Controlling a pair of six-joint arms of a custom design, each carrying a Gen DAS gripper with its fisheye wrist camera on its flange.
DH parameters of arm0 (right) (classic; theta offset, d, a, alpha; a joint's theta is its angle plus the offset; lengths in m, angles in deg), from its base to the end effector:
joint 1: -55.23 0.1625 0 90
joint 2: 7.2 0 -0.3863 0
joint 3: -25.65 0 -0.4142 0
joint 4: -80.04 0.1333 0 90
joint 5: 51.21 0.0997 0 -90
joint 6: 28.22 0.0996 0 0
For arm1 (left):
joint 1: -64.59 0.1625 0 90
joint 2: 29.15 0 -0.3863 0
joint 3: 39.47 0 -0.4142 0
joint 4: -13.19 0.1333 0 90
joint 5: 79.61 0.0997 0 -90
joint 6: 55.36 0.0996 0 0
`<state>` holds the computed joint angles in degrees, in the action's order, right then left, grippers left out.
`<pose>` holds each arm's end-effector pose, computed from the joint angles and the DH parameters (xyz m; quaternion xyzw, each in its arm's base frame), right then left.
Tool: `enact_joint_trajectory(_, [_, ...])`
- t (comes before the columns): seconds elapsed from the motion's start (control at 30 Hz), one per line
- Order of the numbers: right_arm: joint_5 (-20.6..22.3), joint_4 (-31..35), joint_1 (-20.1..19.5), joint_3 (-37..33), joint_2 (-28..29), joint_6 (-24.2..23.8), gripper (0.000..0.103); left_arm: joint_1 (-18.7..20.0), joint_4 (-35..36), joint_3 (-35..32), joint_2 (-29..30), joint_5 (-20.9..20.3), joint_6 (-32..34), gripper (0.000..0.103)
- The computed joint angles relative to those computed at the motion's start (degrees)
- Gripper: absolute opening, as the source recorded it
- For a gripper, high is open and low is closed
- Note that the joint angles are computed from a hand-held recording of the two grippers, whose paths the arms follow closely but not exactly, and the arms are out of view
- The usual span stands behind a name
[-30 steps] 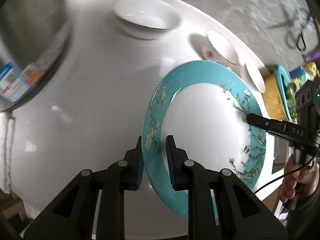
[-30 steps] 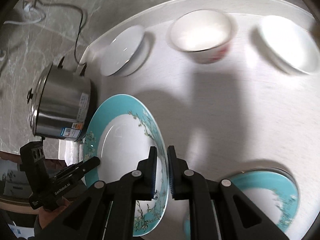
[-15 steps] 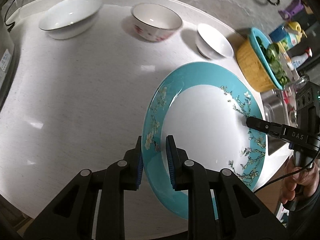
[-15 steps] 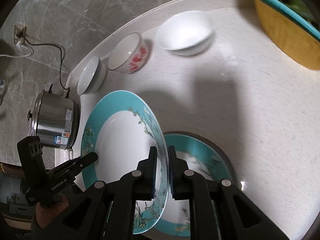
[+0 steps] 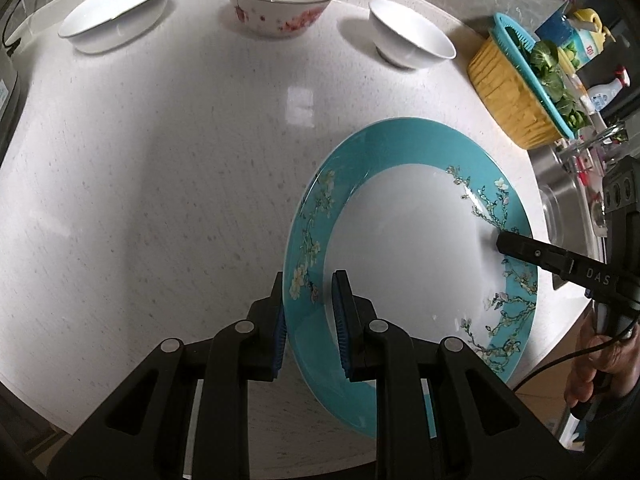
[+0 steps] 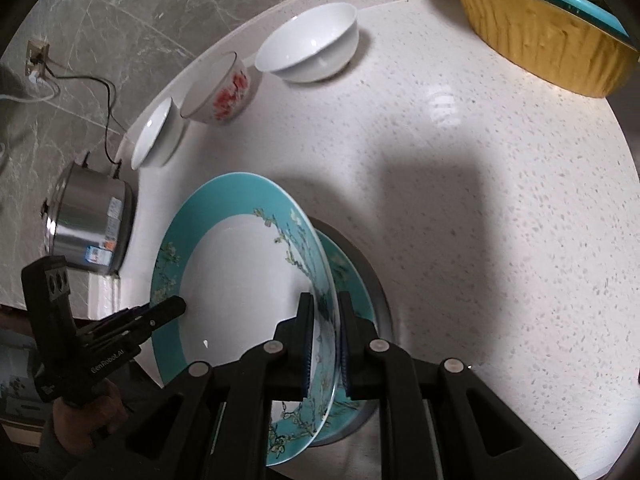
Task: Organize plates and bowls
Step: 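Lift the second teal plate with both tools and carry it over the plate stack, then lower the teal plate onto the stack and open both tools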
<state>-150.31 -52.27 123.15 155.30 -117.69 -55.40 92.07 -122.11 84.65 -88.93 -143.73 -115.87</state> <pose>-0.0363 -0.4022 0.3372 0.0275 -0.9763 0.1494 0.1540 -0.3077 -0.3593 0.0057 0.0539 0.9604 -0.1172 0.2470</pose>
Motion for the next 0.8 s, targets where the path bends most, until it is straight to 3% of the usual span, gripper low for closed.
enact_joint_trajectory(0.8, [-5.9,-14.8,1.9,7.1,-0.2,-12.2,0.019,-1.8,0.1,0.0,4.3,3.2,-1.6,0.029])
